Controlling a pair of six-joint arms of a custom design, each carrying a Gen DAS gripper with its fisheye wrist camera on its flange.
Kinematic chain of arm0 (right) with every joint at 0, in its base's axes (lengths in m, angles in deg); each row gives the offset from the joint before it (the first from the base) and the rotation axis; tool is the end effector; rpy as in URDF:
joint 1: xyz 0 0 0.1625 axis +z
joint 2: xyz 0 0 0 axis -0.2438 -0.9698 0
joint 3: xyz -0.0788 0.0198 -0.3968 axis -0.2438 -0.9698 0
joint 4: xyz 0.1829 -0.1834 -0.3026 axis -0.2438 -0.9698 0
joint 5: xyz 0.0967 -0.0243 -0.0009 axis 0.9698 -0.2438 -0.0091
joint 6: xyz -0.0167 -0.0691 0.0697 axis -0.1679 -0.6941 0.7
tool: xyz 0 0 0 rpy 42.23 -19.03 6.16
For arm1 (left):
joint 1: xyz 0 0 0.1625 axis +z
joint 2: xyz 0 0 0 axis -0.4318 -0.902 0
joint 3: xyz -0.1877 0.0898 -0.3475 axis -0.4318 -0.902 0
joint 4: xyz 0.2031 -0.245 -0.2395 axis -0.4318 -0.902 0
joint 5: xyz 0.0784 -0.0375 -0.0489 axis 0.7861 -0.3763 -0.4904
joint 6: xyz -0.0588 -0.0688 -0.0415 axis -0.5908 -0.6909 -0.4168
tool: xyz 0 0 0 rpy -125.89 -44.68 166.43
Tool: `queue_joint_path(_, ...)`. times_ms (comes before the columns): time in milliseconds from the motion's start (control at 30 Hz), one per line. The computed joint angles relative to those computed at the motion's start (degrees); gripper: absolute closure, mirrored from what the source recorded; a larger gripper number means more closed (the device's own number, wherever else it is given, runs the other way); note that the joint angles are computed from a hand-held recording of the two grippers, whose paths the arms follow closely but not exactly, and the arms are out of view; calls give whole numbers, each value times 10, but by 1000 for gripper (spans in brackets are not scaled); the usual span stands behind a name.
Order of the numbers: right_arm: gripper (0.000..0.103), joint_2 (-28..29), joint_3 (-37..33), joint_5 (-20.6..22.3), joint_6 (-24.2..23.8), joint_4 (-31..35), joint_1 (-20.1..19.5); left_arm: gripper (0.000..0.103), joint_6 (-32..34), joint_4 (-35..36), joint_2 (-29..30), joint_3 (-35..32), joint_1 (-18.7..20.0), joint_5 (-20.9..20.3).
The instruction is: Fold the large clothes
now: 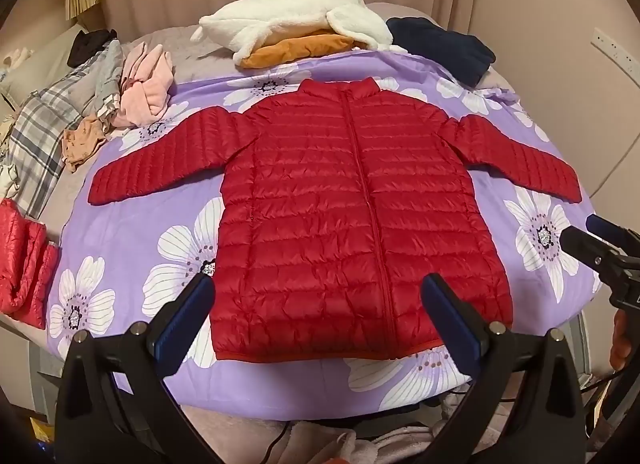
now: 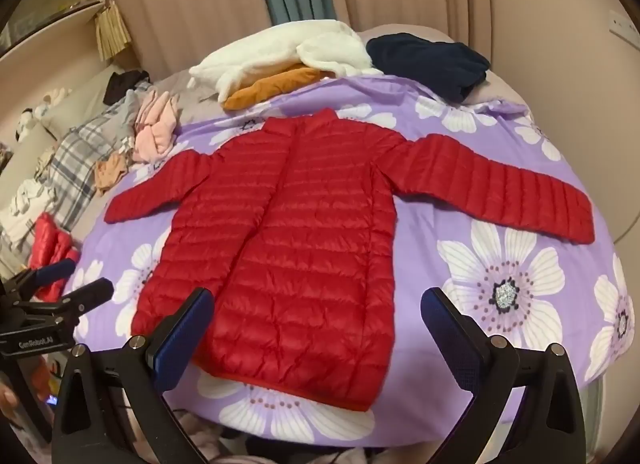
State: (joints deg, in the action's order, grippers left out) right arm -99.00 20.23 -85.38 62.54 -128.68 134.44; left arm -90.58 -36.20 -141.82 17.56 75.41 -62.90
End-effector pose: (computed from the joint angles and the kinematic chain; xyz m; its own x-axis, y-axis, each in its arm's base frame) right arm 0.4421 -0.6180 0.0073 -0.8181 -0.1229 0.5618 -0.4398 0.7632 -0.4734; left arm -0.1706 -0.5362 0.4220 -0.6973 0.0025 -0.7168 0.4359 0.7953 -0.4213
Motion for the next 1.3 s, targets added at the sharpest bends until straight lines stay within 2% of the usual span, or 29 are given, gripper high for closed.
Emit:
queue_joint_path(233,1,0,-2,-1,3,2,1,0,8,1,-5,2,-1,0)
queue_joint_path(533,1,-1,-2,0,2,6,1,0,32,-42,0,10,1,3)
queue_joint_path(833,1,-4,6,2,-5,-2,-1,0,4,3,3,-5,3,1)
queue_joint_path(1300,1,4,-2,0,-12,-8,-2,0,-4,17,4,-13,6,-1)
